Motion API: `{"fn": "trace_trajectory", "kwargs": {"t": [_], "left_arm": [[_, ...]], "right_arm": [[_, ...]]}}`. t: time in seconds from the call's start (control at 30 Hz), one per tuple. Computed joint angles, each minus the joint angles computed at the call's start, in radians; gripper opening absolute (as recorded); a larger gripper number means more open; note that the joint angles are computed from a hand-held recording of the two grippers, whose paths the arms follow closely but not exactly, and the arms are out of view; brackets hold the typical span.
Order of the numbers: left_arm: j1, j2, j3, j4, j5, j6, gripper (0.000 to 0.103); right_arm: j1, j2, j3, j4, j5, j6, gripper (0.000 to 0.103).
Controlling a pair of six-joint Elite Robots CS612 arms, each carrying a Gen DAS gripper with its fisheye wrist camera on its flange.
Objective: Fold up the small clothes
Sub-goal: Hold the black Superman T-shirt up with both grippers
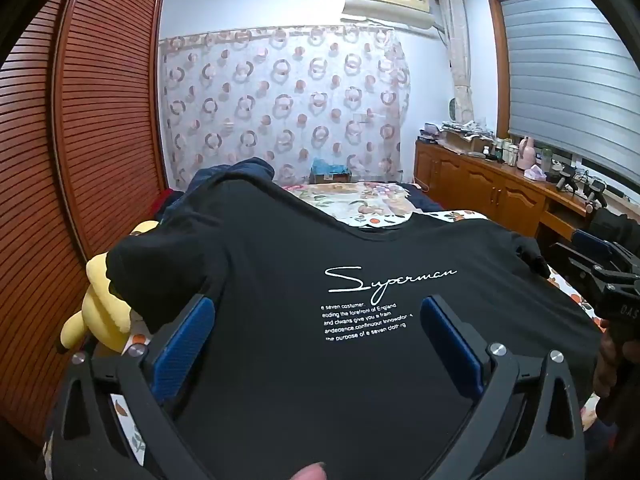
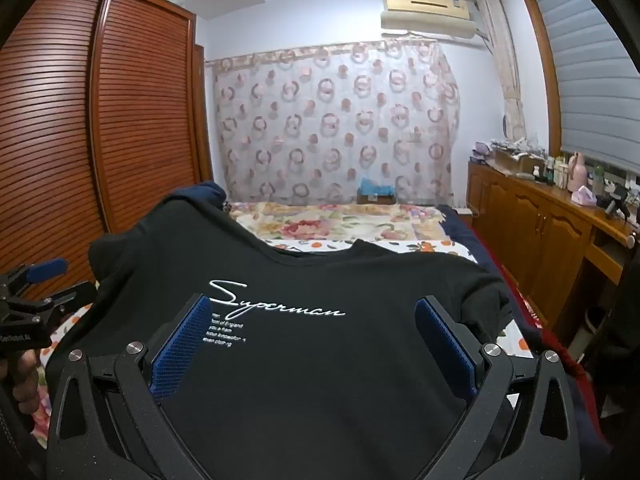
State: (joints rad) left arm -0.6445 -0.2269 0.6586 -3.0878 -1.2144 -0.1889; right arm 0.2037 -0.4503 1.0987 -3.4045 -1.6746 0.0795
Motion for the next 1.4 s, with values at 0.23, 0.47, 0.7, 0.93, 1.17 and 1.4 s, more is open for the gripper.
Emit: {"fn": "trace_trajectory", "kwargs": {"t": [0.23, 0.47, 0.7, 0.93, 1.17, 1.4], "left_arm": [[0.000, -0.005, 0.013, -0.017, -0.002, 0.000, 0.103], [0.000, 0.000, 0.000, 0.000, 0.000, -0.003, 0.103], [0.000, 0.001, -0.001, -0.001, 0.003, -0.003, 0.103], [0.000, 0.000, 0.000, 0.000, 0.002, -0.003, 0.103], [0.000, 0.001, -0.002, 0.001, 0.001, -0.004, 0.103], [0.000, 0.001, 0.000, 0.000, 0.001, -0.002, 0.103]], "right_arm": [[0.000, 0.000, 0.000, 0.000, -0.001, -0.002, 0.103], [0.000, 0.000, 0.001, -0.002, 0.000, -0.001, 0.103], [0.001, -0.001, 0.002, -0.003, -0.001, -0.001, 0.103], [0.001, -0.001, 0.002, -0.004, -0.001, -0.001, 0.103], [0.001, 0.000, 0.001, -0.005, -0.001, -0.002, 0.103], [0.001, 0.000, 0.002, -0.006, -0.001, -0.001, 0.103]]}}
